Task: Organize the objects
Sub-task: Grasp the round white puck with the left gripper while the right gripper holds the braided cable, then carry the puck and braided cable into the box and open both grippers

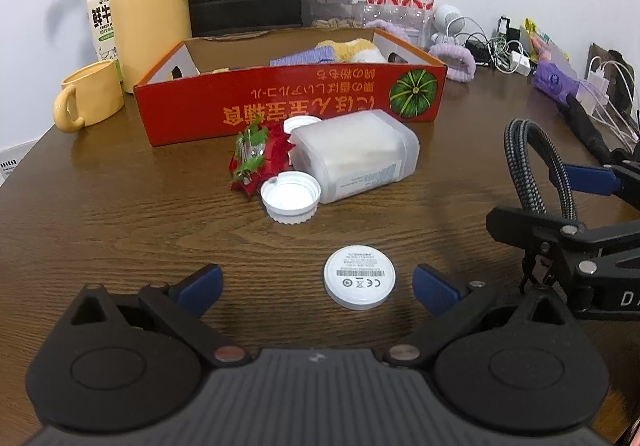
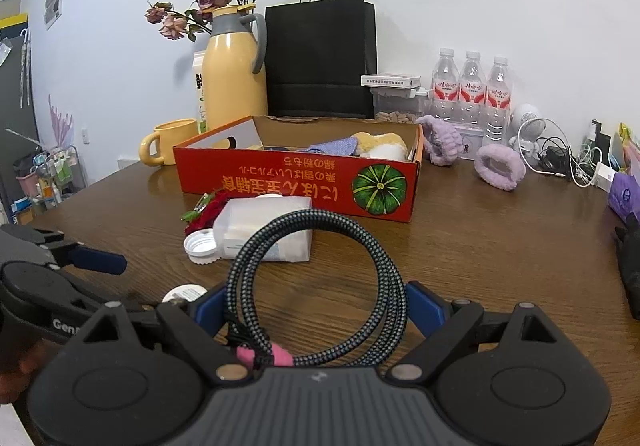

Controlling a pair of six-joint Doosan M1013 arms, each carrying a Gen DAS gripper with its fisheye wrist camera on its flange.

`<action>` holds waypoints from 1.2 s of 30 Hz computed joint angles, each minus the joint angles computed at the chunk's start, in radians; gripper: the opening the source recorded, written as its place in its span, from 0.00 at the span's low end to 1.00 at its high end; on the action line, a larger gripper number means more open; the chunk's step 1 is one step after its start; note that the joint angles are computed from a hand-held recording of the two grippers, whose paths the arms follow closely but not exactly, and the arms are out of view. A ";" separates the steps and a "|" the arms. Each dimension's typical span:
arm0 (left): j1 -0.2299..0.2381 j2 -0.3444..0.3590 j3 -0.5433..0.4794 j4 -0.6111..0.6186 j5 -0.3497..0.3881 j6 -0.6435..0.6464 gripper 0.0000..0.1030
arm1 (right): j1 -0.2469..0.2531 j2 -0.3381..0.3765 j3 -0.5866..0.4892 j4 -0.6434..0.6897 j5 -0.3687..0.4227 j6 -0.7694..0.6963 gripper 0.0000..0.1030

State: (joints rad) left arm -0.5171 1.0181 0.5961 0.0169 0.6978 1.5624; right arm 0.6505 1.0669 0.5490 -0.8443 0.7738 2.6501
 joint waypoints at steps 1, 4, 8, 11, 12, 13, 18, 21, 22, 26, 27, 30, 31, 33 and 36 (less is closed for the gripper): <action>-0.001 0.004 -0.006 0.008 0.005 -0.005 1.00 | 0.000 0.000 0.001 -0.001 -0.002 0.001 0.88; -0.005 0.022 -0.037 0.040 0.042 -0.031 1.00 | 0.000 0.001 0.002 -0.006 -0.004 0.008 0.88; -0.006 0.023 -0.033 0.048 0.030 -0.053 1.00 | -0.001 0.005 -0.004 -0.002 0.001 0.007 0.88; -0.006 0.022 -0.027 0.051 0.019 -0.054 1.00 | -0.002 0.007 -0.007 0.000 0.003 0.005 0.88; -0.007 0.022 -0.027 0.052 0.017 -0.054 1.00 | -0.002 0.007 -0.007 0.000 0.003 0.005 0.88; -0.007 0.021 -0.024 0.053 0.014 -0.055 1.00 | -0.002 0.008 -0.009 0.000 0.004 0.007 0.88; -0.007 0.024 -0.029 0.049 0.019 -0.051 1.00 | -0.002 0.012 -0.015 0.000 0.007 0.009 0.88; -0.006 0.026 -0.033 0.044 0.023 -0.049 1.00 | -0.001 0.014 -0.019 0.001 0.008 0.010 0.88; -0.006 0.025 -0.031 0.045 0.020 -0.050 1.00 | -0.001 0.017 -0.024 0.002 0.011 0.010 0.88; -0.005 0.018 -0.016 0.028 0.005 -0.032 0.92 | 0.002 0.021 -0.033 0.000 0.015 0.018 0.88; -0.004 0.009 0.001 0.019 -0.015 -0.020 0.78 | 0.002 0.024 -0.038 0.002 0.018 0.016 0.88; -0.003 -0.015 0.048 -0.014 -0.070 0.022 0.39 | 0.004 0.029 -0.049 0.008 0.026 0.008 0.88; -0.003 -0.017 0.051 -0.021 -0.073 0.029 0.39 | 0.004 0.029 -0.051 0.010 0.027 0.005 0.88; -0.001 -0.020 0.059 -0.035 -0.083 0.044 0.39 | 0.005 0.034 -0.060 0.015 0.031 -0.003 0.88; 0.002 -0.020 0.059 -0.057 -0.084 0.053 0.39 | 0.006 0.042 -0.080 0.024 0.040 -0.020 0.88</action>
